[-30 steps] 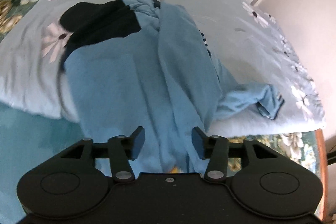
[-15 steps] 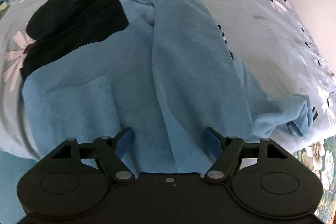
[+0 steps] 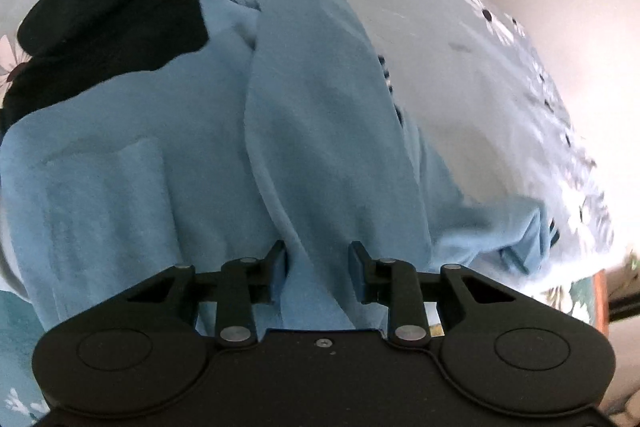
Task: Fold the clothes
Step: 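Lift the light blue sweatshirt out of the pile with both tools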
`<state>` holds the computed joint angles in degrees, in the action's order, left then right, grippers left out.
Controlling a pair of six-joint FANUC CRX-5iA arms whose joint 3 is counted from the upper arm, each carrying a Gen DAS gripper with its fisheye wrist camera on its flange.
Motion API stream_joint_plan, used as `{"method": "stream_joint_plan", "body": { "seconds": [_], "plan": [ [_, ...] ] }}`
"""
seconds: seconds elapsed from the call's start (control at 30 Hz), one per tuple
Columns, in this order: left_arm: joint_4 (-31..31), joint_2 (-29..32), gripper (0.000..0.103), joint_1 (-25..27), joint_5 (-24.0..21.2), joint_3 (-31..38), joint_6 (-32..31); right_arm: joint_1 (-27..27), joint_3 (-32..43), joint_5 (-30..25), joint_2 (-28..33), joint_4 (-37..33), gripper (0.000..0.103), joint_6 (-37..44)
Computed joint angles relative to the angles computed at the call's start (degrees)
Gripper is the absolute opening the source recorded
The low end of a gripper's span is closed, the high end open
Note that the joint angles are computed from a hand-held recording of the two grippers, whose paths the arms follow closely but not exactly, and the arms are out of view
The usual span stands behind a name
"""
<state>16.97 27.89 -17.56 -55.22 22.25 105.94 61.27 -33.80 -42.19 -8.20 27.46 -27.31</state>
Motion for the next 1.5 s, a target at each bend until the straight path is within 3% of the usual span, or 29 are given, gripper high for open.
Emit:
{"method": "stream_joint_plan", "body": {
  "seconds": [0.17,0.27,0.33,0.4,0.5,0.73,1.1,1.27,1.5],
  "plan": [
    [3.9,-0.9,0.032,0.9,1.0,-2.9,0.9,-0.4,0.2,0.1,0.1,-1.4,0.006,1.0],
    [4.6,-1.2,0.032,0.8,1.7,-3.0,-0.2,-0.5,-1.0,1.4,0.1,-1.7,0.012,-1.9],
    [4.7,-1.9,0.027,0.4,3.9,-4.0,-0.1,-0.9,-1.3,2.2,0.0,-1.8,0.015,-3.0],
    [4.3,-2.4,0.001,-0.1,5.8,-4.6,1.1,-1.1,-0.2,1.4,0.7,-2.5,0.014,-1.5],
    [3.6,-3.7,0.0,-0.6,8.5,-5.9,4.1,-1.2,1.6,-0.4,1.5,-3.3,0.004,0.8],
    [3.8,-9.7,0.0,-0.1,14.2,-10.2,5.8,0.8,3.8,-13.2,-0.4,2.9,0.003,-1.3],
    [9.5,-23.3,0.0,1.2,19.9,-19.0,5.5,5.0,9.7,-36.2,-2.7,18.8,0.003,4.3],
    [11.6,-30.7,0.0,2.1,19.1,-22.8,4.0,8.5,12.5,-45.9,-3.2,25.9,0.003,9.8],
    [13.2,-42.8,0.0,3.5,16.9,-27.6,1.5,14.8,15.6,-53.6,-5.0,34.8,0.003,18.2]
  ]
}}
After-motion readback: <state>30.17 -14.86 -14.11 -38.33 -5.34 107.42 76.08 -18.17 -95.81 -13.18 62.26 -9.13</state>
